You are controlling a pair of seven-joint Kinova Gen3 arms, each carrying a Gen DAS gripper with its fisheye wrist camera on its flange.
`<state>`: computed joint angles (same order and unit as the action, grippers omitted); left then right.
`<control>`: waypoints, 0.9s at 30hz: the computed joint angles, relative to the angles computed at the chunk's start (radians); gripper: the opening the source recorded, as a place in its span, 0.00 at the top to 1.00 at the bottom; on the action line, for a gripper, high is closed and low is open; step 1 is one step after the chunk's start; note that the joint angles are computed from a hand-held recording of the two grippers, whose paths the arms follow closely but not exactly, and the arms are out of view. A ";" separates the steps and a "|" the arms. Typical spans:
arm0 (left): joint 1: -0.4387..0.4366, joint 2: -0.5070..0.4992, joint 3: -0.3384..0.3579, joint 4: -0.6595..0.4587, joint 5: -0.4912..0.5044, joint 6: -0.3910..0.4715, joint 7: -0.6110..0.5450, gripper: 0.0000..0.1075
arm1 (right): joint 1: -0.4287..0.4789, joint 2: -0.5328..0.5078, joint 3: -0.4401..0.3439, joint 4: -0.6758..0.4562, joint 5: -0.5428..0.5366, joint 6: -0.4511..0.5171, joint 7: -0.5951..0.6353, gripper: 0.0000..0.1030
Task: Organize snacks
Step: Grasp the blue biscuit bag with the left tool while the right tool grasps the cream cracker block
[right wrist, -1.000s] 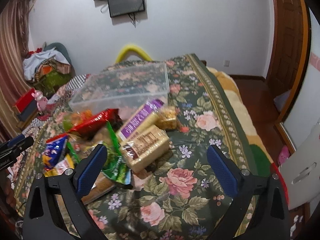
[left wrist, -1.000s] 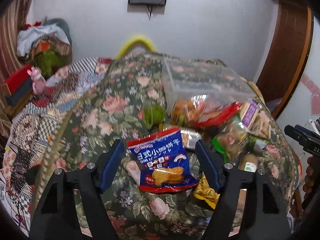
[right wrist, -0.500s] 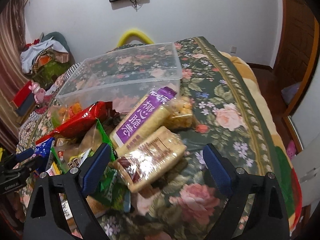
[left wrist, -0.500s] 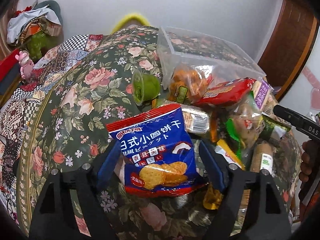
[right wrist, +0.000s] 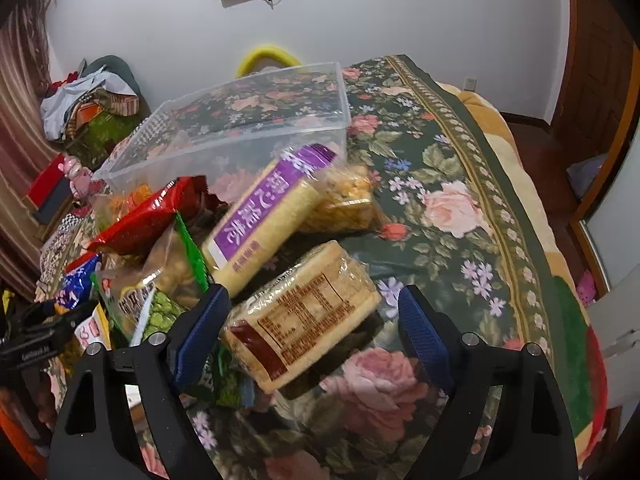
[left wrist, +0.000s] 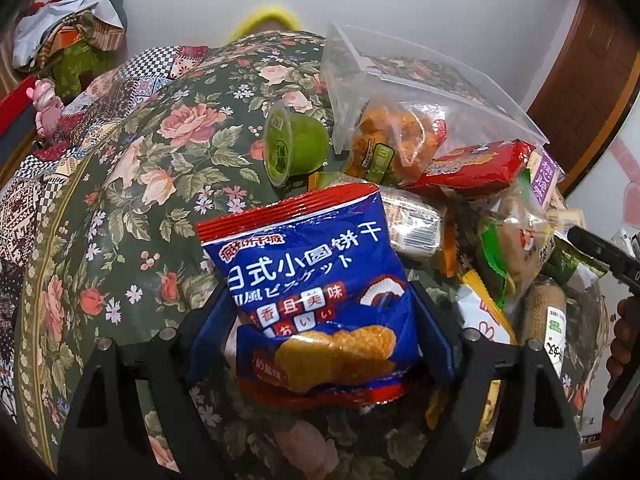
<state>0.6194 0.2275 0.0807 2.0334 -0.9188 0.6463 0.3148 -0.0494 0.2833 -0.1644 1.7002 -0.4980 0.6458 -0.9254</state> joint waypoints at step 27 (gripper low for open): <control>0.069 0.020 0.027 -0.054 -0.043 0.209 0.043 0.40 | 0.022 0.078 -0.005 -0.084 0.027 0.112 -0.044 0.12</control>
<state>0.6879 0.2473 0.1081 1.9795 -0.9620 0.8550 0.3581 -0.0277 0.3614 -0.1690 1.6159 -0.4707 0.7575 -0.9695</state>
